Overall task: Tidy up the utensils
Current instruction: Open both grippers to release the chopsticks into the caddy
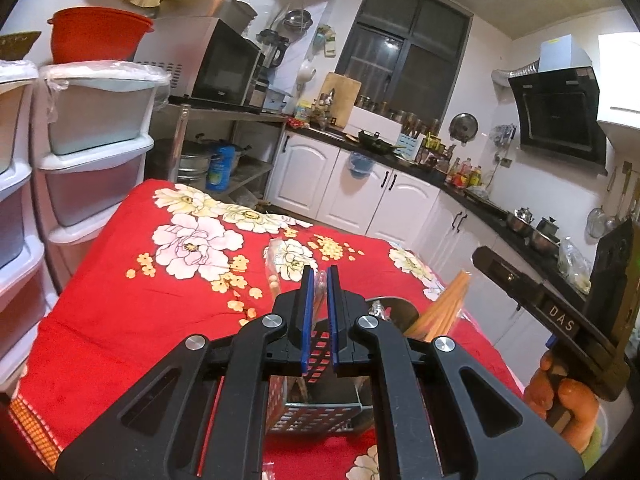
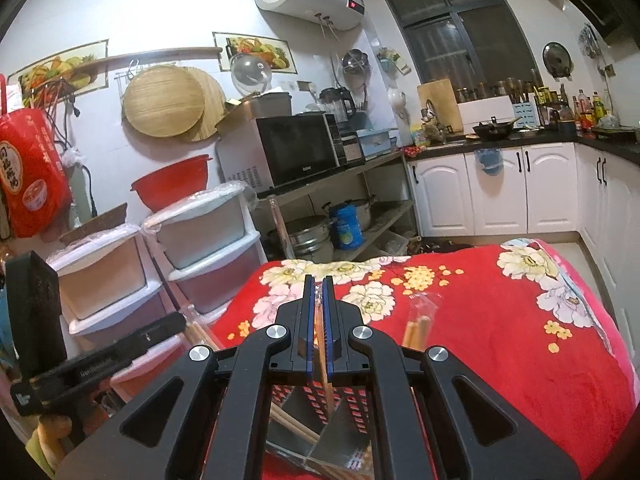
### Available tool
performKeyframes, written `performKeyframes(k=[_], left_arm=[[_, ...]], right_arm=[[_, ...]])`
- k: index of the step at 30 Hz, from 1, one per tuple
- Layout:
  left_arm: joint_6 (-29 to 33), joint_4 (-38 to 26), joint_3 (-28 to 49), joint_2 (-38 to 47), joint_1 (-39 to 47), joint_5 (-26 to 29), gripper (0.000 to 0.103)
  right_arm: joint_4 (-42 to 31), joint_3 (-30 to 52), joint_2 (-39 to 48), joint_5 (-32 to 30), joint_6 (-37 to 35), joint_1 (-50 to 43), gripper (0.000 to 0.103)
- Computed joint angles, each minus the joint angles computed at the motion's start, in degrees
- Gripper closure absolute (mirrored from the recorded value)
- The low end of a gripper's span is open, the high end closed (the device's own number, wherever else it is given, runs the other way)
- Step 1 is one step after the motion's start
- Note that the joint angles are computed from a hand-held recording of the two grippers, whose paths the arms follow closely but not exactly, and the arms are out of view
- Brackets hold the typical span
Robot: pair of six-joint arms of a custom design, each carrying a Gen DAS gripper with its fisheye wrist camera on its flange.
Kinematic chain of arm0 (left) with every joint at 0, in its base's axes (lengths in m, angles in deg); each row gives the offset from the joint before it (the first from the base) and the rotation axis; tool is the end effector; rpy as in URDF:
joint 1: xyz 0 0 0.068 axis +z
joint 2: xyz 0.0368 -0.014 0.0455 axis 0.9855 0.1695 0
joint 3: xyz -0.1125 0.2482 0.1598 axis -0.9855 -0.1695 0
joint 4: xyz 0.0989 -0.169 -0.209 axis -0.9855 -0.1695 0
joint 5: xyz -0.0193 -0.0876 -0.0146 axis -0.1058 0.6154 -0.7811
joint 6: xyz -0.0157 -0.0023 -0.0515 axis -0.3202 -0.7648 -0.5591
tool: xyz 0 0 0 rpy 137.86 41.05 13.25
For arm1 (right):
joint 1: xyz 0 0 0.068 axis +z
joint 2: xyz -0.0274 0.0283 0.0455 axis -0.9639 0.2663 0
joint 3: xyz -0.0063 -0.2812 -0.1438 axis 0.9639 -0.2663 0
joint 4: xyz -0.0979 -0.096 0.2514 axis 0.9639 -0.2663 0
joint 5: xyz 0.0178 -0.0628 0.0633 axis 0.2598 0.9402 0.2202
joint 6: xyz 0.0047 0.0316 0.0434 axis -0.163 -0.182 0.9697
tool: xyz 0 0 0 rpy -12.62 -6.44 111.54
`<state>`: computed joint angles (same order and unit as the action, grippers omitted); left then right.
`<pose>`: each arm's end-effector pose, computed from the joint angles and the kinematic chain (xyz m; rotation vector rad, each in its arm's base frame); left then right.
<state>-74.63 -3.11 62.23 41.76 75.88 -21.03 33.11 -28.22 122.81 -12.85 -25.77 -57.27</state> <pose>0.2755 -0.0243 0.2369 -0.1596 1.9494 -0.3433 0.3558 0.1230 0.2299 -0.3368 1.8406 0.6515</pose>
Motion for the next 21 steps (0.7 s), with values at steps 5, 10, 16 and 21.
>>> performKeyframes(k=[5, 10, 16, 21], left_arm=[[-0.19, -0.55, -0.26, -0.78, 0.27, -0.05, 0.101], [0.09, -1.55, -0.94, -2.11, 0.45, -0.41, 0.1], [-0.19, -2.94, -2.06, -4.24, 0.69, -0.54, 0.093], [0.07, -3.27, -2.19, -4.53, 0.78, -0.24, 0.086]], right_arm=[[-2.22, -0.35, -0.38, -0.28, -0.98, -0.16, 0.098], [-3.73, -1.26, -1.11, -0.42, -1.99, -0.1, 0.098], [-5.13, -2.24, -1.97, -0.2, -2.9, -0.16, 0.093], [-6.26, -3.56, -3.15, 0.23, -3.53, 0.43, 0.067]])
